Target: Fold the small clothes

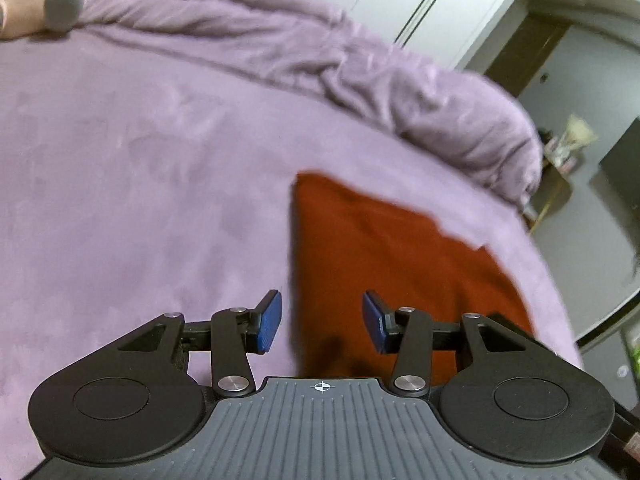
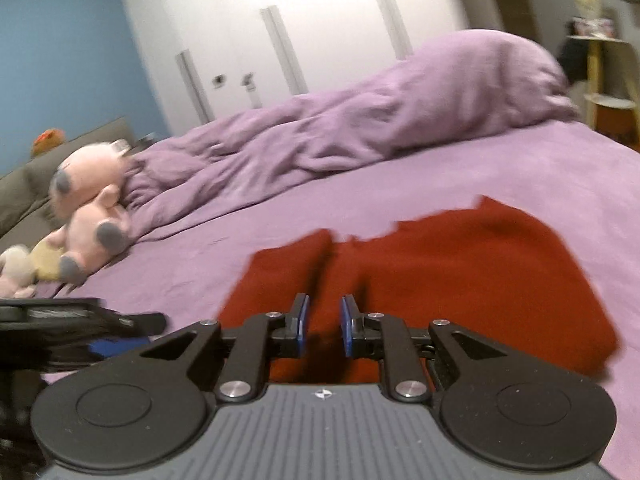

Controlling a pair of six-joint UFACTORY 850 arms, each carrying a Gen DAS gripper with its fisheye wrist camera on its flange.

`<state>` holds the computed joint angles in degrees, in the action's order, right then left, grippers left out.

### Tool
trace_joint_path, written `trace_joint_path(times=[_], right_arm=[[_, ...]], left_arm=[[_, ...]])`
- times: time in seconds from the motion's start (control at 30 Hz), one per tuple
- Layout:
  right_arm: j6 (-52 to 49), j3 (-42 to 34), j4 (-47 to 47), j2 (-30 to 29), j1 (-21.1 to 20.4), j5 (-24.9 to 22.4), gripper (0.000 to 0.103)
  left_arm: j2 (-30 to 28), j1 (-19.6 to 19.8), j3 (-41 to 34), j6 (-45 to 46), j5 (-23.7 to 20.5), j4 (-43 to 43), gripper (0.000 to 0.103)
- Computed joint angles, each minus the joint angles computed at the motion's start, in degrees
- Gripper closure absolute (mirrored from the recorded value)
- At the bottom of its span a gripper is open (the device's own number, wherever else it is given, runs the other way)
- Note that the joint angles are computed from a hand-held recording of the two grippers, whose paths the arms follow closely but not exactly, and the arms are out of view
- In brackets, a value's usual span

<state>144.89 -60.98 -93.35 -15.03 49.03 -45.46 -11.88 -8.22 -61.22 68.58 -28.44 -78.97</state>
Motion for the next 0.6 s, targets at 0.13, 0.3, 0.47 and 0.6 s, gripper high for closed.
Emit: trace_joint_path(times=[0.13,0.3,0.47,0.6], right_arm=[[-9.99,-3.06,10.39,-3.98,-2.41,6.61,0.088],[-9.5,-0.85,10.95,-0.66,-3.92,10.53,0.091],[3.81,1.33,-0.51,2.18,-6.77,12.55,0.033],[13.62,0.15,-5.39,0.59,-11.84,22.87,0.033]], left_arm=[[-2.08,-0.25,-0.57,-2.87,-0.86,5.03,0.054],[-3.44,0.04,-0.56,-2.22,-2.34,3.27,0.048],[-3.3,0.05,-0.15,-1.69,-2.65,2.53,0.048],[-3.08,-0.36,-0.12,-1.73,-2.14,3.25,0.048]])
